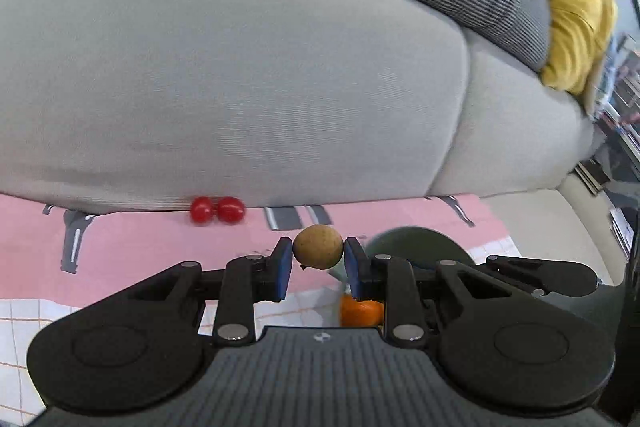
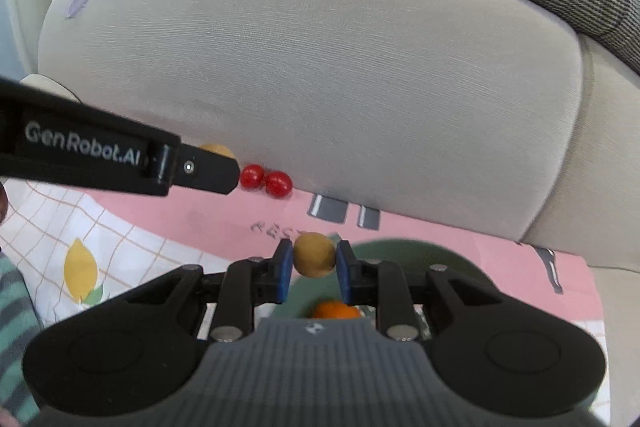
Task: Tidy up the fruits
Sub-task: 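Carry both kiwis toward the green colander with both tools, then lower the kiwis into the colander and open both tools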
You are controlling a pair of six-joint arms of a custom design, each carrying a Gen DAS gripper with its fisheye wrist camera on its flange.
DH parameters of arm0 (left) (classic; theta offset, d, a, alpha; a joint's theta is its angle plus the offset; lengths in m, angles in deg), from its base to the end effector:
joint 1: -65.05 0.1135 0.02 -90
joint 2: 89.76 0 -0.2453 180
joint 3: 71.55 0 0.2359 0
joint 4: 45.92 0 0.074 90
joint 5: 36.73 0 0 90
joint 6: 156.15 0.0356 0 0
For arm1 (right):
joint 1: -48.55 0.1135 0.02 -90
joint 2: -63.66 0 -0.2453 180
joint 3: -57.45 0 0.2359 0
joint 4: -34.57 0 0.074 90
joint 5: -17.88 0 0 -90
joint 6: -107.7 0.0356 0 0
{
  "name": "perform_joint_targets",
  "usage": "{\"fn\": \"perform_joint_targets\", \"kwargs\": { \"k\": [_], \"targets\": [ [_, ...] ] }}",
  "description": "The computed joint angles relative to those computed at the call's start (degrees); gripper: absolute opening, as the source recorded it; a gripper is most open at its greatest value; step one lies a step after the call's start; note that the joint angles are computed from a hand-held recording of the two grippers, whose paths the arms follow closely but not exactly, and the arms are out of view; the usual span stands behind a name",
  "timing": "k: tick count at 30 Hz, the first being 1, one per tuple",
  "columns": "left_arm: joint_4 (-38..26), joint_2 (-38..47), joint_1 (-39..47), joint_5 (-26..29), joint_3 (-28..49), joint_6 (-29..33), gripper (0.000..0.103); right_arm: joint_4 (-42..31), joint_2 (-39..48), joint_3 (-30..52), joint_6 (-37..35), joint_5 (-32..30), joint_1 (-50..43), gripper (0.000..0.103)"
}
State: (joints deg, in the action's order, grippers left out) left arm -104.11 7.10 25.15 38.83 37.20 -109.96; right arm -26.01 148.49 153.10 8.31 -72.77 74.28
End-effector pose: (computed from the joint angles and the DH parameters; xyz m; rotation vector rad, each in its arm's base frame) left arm 0.2781 -0.2210 0.3272 -0.2022 2.3764 -0.4125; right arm 0.2704 0.1308 0.3184 -0.7423 2.3288 0.1410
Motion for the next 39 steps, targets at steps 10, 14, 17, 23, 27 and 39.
{"fn": "perform_joint_targets", "kwargs": {
  "k": [10, 14, 17, 23, 27, 39],
  "targets": [
    [-5.06, 6.71, -6.57, -1.54, 10.77, 2.29, 0.031, -2.34, -9.84, -7.31, -2.84, -0.99, -6.99, 0.020],
    [-7.13, 10.36, -8.24, -1.09, 14.78, 3.01, 0.031, -3.21, -11.79, -8.95, -4.24, -1.92, -9.55, 0.020],
    [-7.97, 12.71, -9.07, -0.51, 16.78, 3.16, 0.031, -3.27, -12.30, -10.19, -5.35, -2.73, -11.30, 0.020],
    [-9.25, 16.87, -9.61, 1.47, 19.54, 3.42, 0.031, -3.48, -12.57, -11.85, -8.66, -3.47, -13.78, 0.019],
    [-10.02, 19.04, -9.28, 2.72, 20.64, 3.77, 0.031, -3.34, -11.57, -12.04, -8.88, -3.82, -14.30, 0.019],
    [-10.54, 23.57, -7.11, 6.75, 22.53, 4.46, 0.031, -1.57, -6.69, -11.84, -11.19, -4.00, -15.62, 0.019]
  ]
}}
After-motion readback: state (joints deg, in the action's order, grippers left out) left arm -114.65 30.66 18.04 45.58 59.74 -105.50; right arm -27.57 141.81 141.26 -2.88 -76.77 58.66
